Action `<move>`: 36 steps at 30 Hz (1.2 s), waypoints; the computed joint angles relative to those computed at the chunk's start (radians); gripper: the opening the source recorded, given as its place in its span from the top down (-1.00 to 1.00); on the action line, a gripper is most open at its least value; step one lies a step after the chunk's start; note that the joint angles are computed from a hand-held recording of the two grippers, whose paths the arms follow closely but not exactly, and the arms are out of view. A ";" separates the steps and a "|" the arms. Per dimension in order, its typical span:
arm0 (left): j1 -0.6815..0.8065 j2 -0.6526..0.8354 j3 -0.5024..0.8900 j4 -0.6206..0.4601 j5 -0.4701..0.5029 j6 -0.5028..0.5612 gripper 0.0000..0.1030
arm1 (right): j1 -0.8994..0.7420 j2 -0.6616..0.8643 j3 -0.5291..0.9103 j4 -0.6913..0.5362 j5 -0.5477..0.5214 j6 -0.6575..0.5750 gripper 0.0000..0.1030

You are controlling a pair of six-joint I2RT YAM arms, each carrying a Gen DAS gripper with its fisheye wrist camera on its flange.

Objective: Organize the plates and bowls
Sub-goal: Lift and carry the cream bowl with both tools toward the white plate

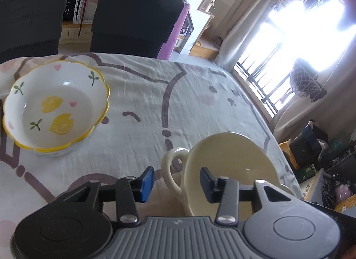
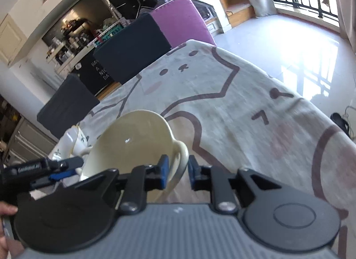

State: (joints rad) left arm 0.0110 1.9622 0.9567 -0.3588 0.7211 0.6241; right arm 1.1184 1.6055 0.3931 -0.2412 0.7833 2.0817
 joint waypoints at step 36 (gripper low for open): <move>0.271 -0.300 -0.012 -0.341 0.125 0.325 0.47 | 0.066 -0.087 0.278 -0.404 0.065 -0.129 0.54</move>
State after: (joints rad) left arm 0.2824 1.6620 0.9449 -0.6996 0.8462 0.9491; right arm 1.1842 1.5190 0.6707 -0.6448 0.8485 1.9530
